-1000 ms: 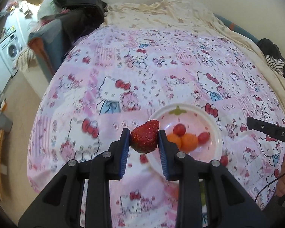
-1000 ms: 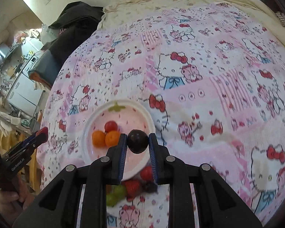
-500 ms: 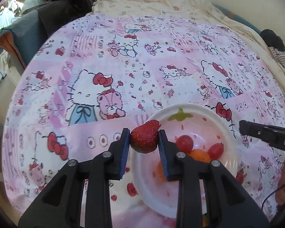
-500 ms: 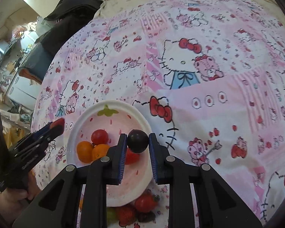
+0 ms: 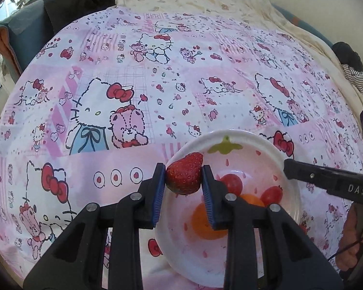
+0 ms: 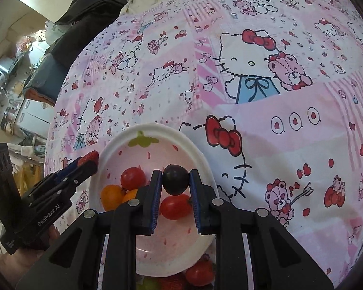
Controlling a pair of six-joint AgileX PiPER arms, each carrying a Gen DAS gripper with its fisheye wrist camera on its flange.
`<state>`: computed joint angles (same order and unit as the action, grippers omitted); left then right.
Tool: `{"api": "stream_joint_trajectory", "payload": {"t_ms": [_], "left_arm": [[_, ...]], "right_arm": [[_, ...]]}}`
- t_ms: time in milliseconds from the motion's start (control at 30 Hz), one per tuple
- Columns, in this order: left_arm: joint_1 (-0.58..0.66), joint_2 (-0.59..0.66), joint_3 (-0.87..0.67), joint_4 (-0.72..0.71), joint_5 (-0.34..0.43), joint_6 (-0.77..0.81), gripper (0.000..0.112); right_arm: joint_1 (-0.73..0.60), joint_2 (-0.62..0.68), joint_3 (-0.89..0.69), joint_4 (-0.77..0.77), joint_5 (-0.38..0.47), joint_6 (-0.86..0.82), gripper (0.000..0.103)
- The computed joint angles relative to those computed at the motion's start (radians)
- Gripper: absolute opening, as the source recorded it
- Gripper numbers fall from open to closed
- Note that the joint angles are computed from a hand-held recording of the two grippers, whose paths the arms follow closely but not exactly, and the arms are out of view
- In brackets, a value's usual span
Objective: Organize fruits
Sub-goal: 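Open both tools to drop the strawberry and plum onto the plate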
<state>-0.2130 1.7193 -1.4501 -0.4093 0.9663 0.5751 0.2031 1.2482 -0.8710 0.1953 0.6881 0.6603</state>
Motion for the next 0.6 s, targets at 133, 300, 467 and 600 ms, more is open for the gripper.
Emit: {"api": "stream_joint_trajectory", "payload": {"t_ms": [133,300,467,600], "left_arm": [[0.003,0.009,-0.009,-0.004,0.016,-0.01,0.026],[0.002,0.023,-0.013,-0.009,0.051,-0.006,0.027],[-0.013,0.035,-0.028,0.029,0.079,-0.027,0.045],[-0.003,-0.009,0.014,-0.005,0.016,0.006,0.073]], "right_arm": [[-0.002,-0.001,0.004,0.01,-0.004,-0.001,0.027],[-0.005,0.015,-0.001,0.018,0.007,0.004,0.035],[-0.013,-0.018,-0.001,0.003,-0.001,0.026,0.057],[-0.02,-0.051,-0.011,-0.018,0.004,0.049,0.072]]}}
